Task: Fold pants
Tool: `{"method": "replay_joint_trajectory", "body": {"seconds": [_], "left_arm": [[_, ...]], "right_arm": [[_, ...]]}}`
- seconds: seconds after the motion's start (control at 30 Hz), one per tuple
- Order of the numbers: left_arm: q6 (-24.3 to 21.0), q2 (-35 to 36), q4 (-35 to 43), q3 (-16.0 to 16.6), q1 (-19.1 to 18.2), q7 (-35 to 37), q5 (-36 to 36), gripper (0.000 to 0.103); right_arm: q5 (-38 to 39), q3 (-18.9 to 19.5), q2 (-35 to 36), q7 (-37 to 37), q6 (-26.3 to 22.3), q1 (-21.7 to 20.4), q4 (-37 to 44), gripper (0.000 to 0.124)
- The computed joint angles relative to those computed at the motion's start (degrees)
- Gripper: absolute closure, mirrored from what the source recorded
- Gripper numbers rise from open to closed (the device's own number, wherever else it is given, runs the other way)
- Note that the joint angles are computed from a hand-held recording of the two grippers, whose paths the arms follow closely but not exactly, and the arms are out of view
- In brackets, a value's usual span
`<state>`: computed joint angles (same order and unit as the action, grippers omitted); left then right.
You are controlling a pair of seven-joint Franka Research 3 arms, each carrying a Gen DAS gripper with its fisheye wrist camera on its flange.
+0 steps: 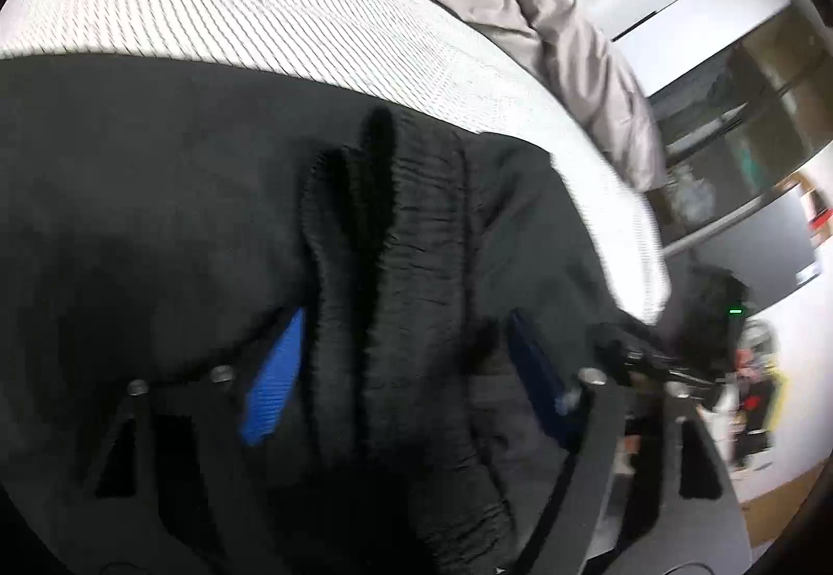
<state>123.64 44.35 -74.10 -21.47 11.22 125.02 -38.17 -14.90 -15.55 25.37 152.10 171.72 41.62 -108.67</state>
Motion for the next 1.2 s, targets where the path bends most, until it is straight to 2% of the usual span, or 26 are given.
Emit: {"method": "replay_joint_trajectory", "body": {"seconds": [0.1,0.17,0.2,0.23,0.3,0.33,0.37,0.5,0.6,0.63,0.67,0.73,0.87,0.9,0.97,1.0,1.03,1.07,1.1,1.17,1.2], "left_arm": [[-1.9,1.5,2.1,0.1,-0.5,0.0,1.1,0.046],[-2.7,2.3,3.0,-0.2,-0.2,-0.2,0.7,0.05],[-2.6,2.3,2.9,-0.3,0.0,-0.1,0.5,0.059],[-1.5,2.1,2.2,-0.4,0.1,0.1,-0.1,0.07],[0.7,0.5,-0.5,-1.1,1.0,2.0,-1.6,0.082],[3.7,-1.4,-3.2,-1.5,1.3,4.1,-2.6,0.087],[6.7,-3.2,-5.8,-2.2,1.7,6.7,-4.1,0.088],[11.8,-6.5,-8.3,-2.6,2.5,11.3,-7.6,0.09],[14.8,-6.9,-7.3,-0.3,2.1,9.3,-7.5,0.09],[16.1,-6.7,-7.1,1.2,1.3,7.3,-5.7,0.089],[15.5,-5.9,-6.0,2.8,0.5,4.6,-2.9,0.087],[13.1,-3.4,-2.9,6.1,-2.0,-2.3,4.7,0.067],[14.0,-4.7,-5.4,1.8,2.6,-1.5,5.3,0.062],[16.4,-7.3,-8.5,2.1,3.0,0.7,3.4,0.061],[21.9,-11.1,-14.2,0.0,5.4,5.6,-0.4,0.053],[23.2,-12.7,-16.3,-1.0,6.5,8.0,-2.5,0.046],[23.7,-14.4,-18.3,-1.9,7.6,10.0,-4.9,0.045],[23.3,-15.8,-19.8,-2.6,8.4,12.3,-7.2,0.045],[23.0,-17.0,-21.1,-3.1,8.4,14.7,-9.0,0.043],[23.2,-19.1,-23.1,-2.7,7.3,17.2,-10.6,0.043],[23.4,-19.9,-24.1,-2.4,6.2,17.9,-10.8,0.042]], "right_arm": [[0.5,0.8,1.6,-2.0,0.8,-1.0,2.1,0.038],[2.2,2.1,2.5,-3.5,-1.1,-2.1,3.4,0.038],[2.1,1.8,2.8,-3.9,-1.6,-1.8,4.1,0.038],[1.3,1.2,2.9,-4.2,-1.6,-1.3,4.4,0.038],[1.6,1.5,3.6,-4.6,-2.5,-1.4,5.4,0.038],[1.6,1.4,3.8,-4.6,-2.7,-1.4,5.6,0.038],[1.6,1.4,4.2,-4.6,-2.8,-1.4,6.3,0.038],[1.2,-0.3,4.5,-2.6,-2.4,-0.3,7.1,0.037],[1.7,0.6,5.1,-3.1,-2.6,-1.3,8.7,0.037],[1.8,0.9,5.3,-3.4,-2.9,-1.5,9.2,0.037],[1.9,1.2,5.4,-3.9,-3.1,-1.7,9.5,0.037],[2.2,2.3,5.8,-5.3,-4.3,-2.5,10.3,0.037],[3.6,4.1,4.8,-6.3,-5.3,-3.8,9.4,0.037],[3.9,4.5,3.9,-6.2,-4.3,-4.0,8.1,0.037],[5.9,6.8,1.6,-7.4,-0.3,-5.4,4.3,0.037],[7.7,8.8,0.5,-8.8,2.3,-6.8,2.2,0.037],[10.8,12.9,-0.6,-11.5,5.1,-9.7,0.0,0.037],[12.7,15.3,-0.9,-13.3,6.4,-11.4,-0.9,0.037],[14.8,19.4,-0.9,-16.0,7.7,-14.4,-1.5,0.039],[17.2,25.9,0.4,-21.1,6.6,-19.1,-0.4,0.059],[18.5,27.5,0.9,-22.9,5.3,-20.1,0.3,0.085]]}}
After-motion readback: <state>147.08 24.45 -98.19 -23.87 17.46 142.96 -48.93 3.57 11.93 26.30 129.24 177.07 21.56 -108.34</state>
